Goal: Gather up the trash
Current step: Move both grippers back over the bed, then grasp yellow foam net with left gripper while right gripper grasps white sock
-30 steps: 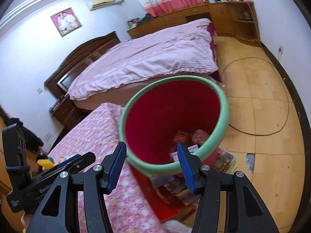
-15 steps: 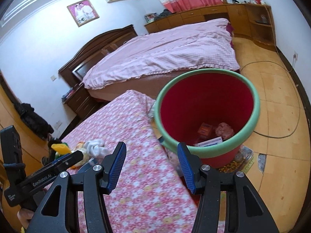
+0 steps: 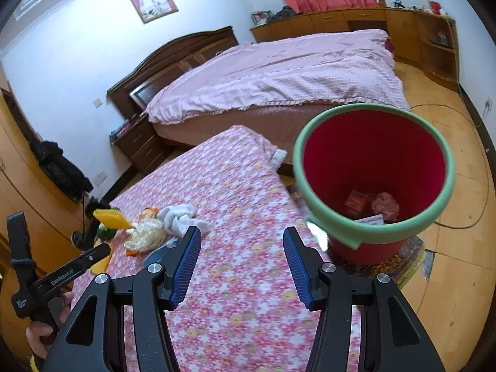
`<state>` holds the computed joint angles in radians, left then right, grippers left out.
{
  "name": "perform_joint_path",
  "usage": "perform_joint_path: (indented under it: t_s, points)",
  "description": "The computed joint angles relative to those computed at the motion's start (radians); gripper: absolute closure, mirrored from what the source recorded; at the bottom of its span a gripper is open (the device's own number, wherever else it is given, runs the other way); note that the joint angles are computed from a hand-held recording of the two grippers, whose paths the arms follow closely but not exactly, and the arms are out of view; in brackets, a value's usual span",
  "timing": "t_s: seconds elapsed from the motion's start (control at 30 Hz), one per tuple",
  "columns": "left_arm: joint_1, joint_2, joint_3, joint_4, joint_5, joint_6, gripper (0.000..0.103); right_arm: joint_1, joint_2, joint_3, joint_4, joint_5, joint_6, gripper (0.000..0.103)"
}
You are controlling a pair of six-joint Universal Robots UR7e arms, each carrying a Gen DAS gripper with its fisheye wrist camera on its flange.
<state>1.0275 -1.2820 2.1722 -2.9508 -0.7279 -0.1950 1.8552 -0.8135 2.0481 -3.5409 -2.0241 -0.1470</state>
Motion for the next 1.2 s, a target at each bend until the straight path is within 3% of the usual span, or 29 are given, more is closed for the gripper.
perform_joint_path:
  t_s: [0.47,0.63,0.73,0.97,1.2]
  points:
    - [0.131,-0.08,-0.006,-0.004,0.038,-0.008,0.042,0.047,0.139,-0.161,0.148,-0.031,-0.004,0.046]
    - [0.178,-0.075,-0.027,0.001,0.034,-0.032,0.042,0.051,0.183,-0.223,0.214,-0.032,-0.015,0.045]
    - [0.204,-0.061,-0.043,0.003,0.034,-0.028,0.042,0.052,0.213,-0.264,0.243,-0.038,-0.022,0.035]
    - [0.227,-0.022,-0.075,0.023,0.077,-0.031,0.041,0.046,0.263,-0.336,0.271,-0.044,-0.017,0.035]
    - [0.249,0.001,-0.072,-0.063,0.074,0.003,0.033,0.042,0.311,-0.393,0.28,-0.072,-0.022,0.035]
